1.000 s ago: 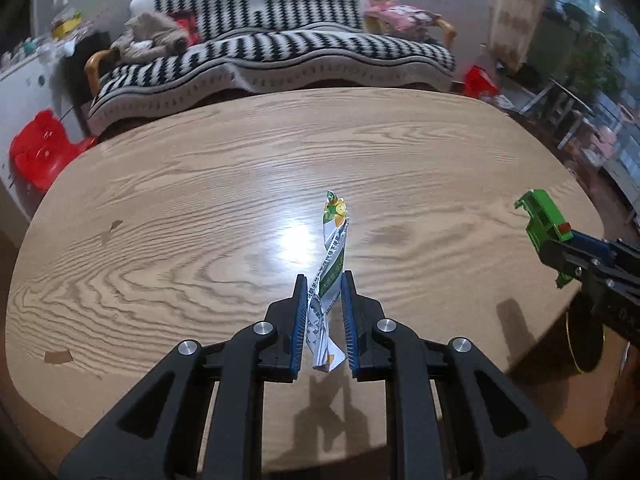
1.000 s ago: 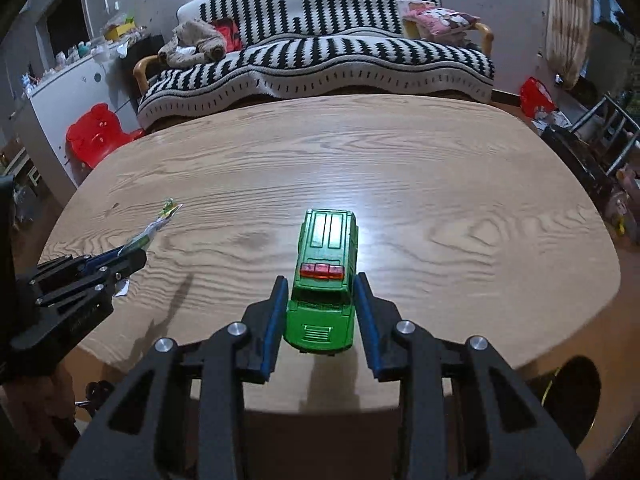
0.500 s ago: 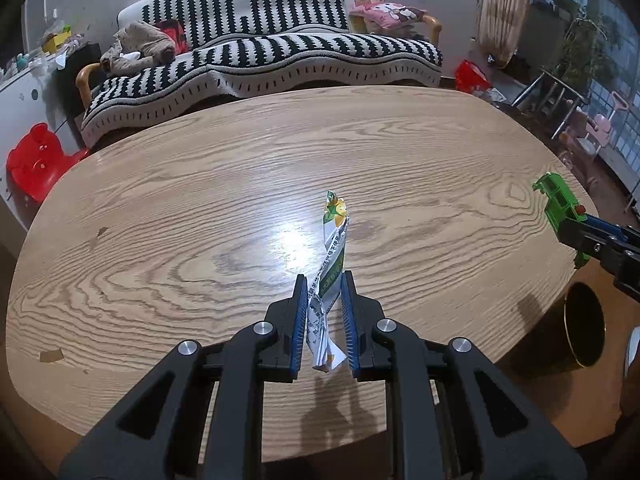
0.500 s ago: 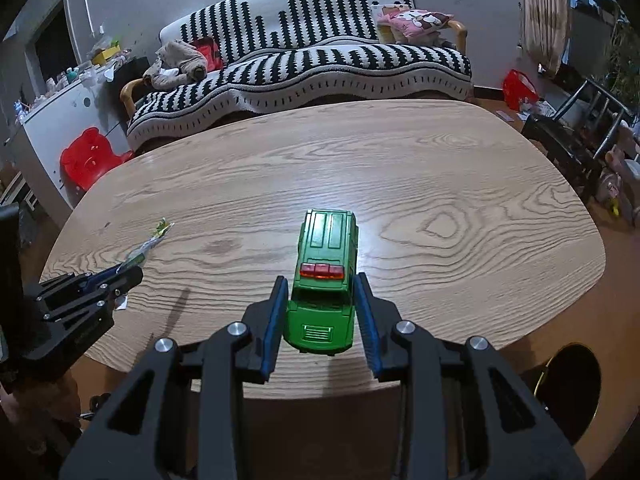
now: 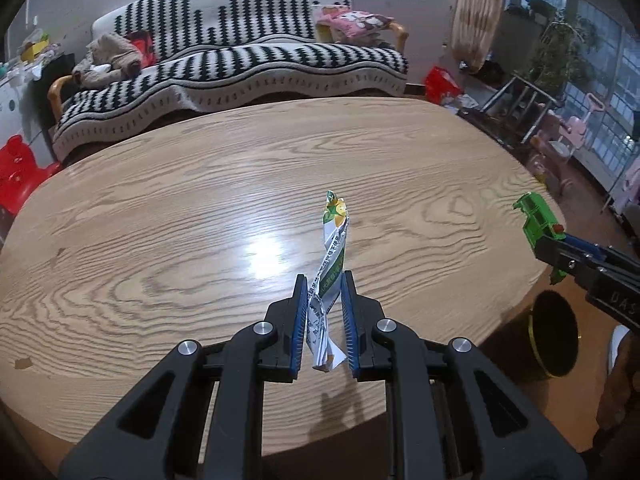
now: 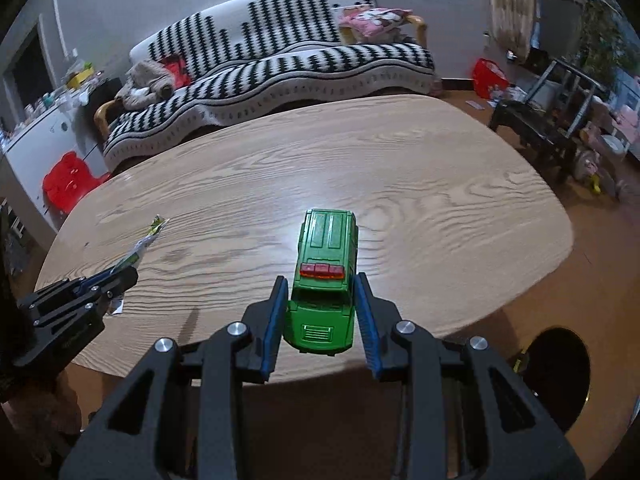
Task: Collect trash
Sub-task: 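Carry the wrapper and green toy car over the black bin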
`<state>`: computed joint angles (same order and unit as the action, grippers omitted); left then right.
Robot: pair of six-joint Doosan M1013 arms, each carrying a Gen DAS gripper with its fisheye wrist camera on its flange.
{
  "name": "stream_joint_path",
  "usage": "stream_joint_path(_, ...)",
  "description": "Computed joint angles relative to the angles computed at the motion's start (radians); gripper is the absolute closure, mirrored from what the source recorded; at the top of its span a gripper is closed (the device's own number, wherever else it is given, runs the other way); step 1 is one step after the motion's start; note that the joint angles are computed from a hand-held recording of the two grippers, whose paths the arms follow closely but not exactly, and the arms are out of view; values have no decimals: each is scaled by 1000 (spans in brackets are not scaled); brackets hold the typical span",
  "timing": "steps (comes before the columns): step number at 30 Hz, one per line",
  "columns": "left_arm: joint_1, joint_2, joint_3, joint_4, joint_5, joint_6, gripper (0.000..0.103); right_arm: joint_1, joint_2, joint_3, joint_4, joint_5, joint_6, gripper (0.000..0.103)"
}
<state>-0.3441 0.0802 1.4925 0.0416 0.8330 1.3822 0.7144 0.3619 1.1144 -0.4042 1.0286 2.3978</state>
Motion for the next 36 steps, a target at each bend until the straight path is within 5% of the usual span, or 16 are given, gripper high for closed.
stream_joint_path(16,-185,57,-40,-169,-36,128,87,-90,-237,332,-107,-2,248,69)
stream_joint_path(25,-272,105,-59,-368,-42,277,87,-156,-362,482,-111,15,367,69)
stream_joint_path(36,-358,183,-98,-483,15,354,87,-232,-425,569,-33,75,418,69)
